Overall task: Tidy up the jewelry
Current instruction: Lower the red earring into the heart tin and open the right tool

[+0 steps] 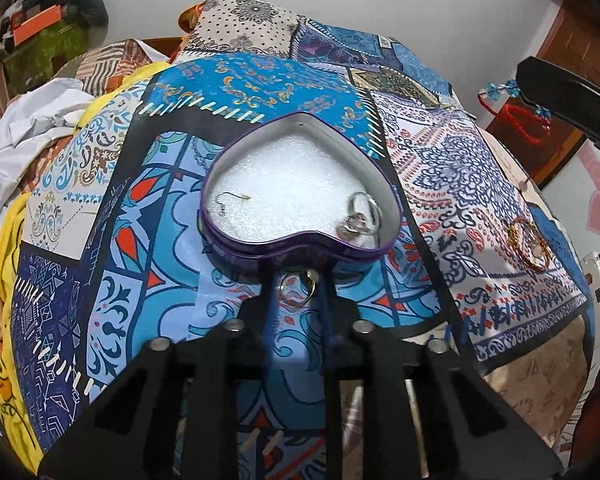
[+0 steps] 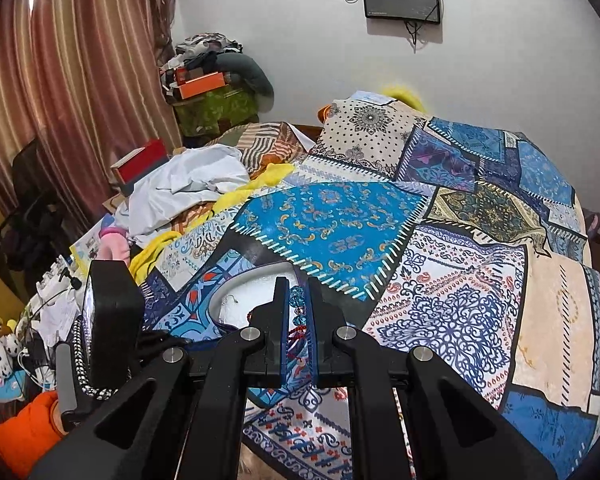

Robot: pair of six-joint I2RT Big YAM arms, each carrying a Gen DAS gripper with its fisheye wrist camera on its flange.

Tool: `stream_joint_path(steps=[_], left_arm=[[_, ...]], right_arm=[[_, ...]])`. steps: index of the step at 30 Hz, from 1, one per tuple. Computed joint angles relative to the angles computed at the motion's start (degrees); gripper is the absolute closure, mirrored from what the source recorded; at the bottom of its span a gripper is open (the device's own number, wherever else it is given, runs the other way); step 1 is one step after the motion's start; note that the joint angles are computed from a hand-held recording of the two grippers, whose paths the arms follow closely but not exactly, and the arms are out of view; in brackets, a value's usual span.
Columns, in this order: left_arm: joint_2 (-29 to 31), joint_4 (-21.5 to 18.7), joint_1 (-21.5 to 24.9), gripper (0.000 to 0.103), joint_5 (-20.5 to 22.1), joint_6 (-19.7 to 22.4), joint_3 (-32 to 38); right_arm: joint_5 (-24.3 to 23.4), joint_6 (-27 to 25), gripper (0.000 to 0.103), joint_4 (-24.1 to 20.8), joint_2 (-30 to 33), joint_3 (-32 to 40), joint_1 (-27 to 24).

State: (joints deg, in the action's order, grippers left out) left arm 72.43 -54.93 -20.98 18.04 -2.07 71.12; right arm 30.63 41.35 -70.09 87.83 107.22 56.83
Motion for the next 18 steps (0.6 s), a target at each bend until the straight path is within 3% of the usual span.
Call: stream_joint_path(steps=[3, 5, 8, 18], left_arm=[[-0.5, 0.1, 0.6, 0.089, 0.9, 0.5, -0.3], [-1.1, -0.2, 0.9, 0.099, 2.0, 0.7, -0.5], [-2.4, -0.3, 1.1, 0.102, 1.4, 0.9, -0.8], [-5.5, 0.5, 4.3, 0.103, 2.3, 1.6, -0.2]], right_arm=[[-0.3, -0.6, 0.096, -0.3, 0.8, 1.0, -0.1], [-0.6, -1.1, 0.096, -0.3, 1.3, 1.6, -0.2], [-1.2, -2.2, 0.096, -0.4, 2.3, 3.0, -0.7], [-3.1, -5.5, 0.096, -0.5, 6.8, 8.2, -2.0]])
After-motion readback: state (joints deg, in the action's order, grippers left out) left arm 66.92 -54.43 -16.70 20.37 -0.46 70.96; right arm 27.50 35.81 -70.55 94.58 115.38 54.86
